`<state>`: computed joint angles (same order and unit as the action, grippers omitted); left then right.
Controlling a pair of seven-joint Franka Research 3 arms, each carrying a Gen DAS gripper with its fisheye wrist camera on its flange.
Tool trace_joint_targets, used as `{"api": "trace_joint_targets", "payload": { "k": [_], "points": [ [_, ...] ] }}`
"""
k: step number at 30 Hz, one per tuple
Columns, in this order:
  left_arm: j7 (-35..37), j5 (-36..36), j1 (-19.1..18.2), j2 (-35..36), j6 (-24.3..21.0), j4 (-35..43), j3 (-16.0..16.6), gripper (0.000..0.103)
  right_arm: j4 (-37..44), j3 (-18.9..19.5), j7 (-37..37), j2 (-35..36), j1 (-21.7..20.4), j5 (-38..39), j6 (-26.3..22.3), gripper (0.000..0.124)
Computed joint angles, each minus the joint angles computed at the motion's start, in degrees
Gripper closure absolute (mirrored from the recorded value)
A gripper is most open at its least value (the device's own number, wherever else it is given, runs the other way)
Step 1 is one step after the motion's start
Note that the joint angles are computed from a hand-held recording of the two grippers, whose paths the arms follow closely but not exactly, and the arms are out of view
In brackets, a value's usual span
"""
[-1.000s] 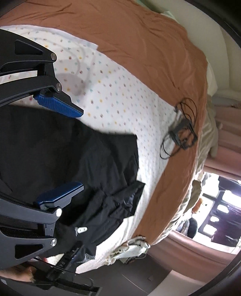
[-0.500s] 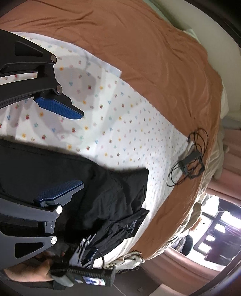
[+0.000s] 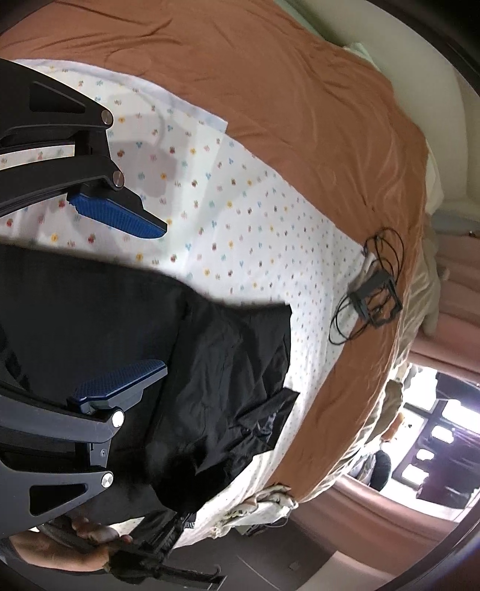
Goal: Fold large clothes
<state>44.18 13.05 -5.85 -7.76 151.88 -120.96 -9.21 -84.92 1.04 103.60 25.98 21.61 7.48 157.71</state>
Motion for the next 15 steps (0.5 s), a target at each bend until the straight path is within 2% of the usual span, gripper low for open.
{"api": "trace_joint_targets", "payload": {
  "k": [2, 4, 5, 6, 8, 9, 15],
  "points": [
    [-0.1, -0.4, -0.3, 0.5, -0.1, 0.7, -0.2, 0.034, -3.6, 4.9, -2.6, -2.0, -5.6, 10.0, 1.9, 0.119],
    [-0.2, -0.8, -0.5, 1.1, -0.1, 1.3, -0.3, 0.034, -5.6, 5.8, -1.9, -3.2, -7.5, 15.7, 0.9, 0.117],
    [-0.2, -1.2, -0.7, 1.4, 0.1, 1.6, -0.4, 0.034, -6.1, 5.1, -0.4, -3.8, -7.5, 16.6, -0.7, 0.112],
    [-0.1, -1.6, -0.9, 1.5, 0.3, 1.8, -0.4, 0.034, -6.3, 4.6, 0.6, -4.0, -7.3, 16.9, -1.8, 0.107],
    [0.0, -2.0, -1.1, 1.6, 0.5, 1.9, -0.5, 0.034, -8.8, 3.9, 1.8, -5.8, -7.3, 17.7, -1.8, 0.075],
    [0.1, -2.0, -1.3, 1.7, 0.5, 2.1, -0.6, 0.034, -9.9, 3.7, 2.2, -6.6, -7.2, 17.9, -1.1, 0.070],
    [-0.2, -1.5, -1.7, 2.6, -0.3, 3.1, -0.9, 0.034, -15.7, 4.0, 3.2, -8.8, -8.0, 21.7, -0.2, 0.067]
  ]
}}
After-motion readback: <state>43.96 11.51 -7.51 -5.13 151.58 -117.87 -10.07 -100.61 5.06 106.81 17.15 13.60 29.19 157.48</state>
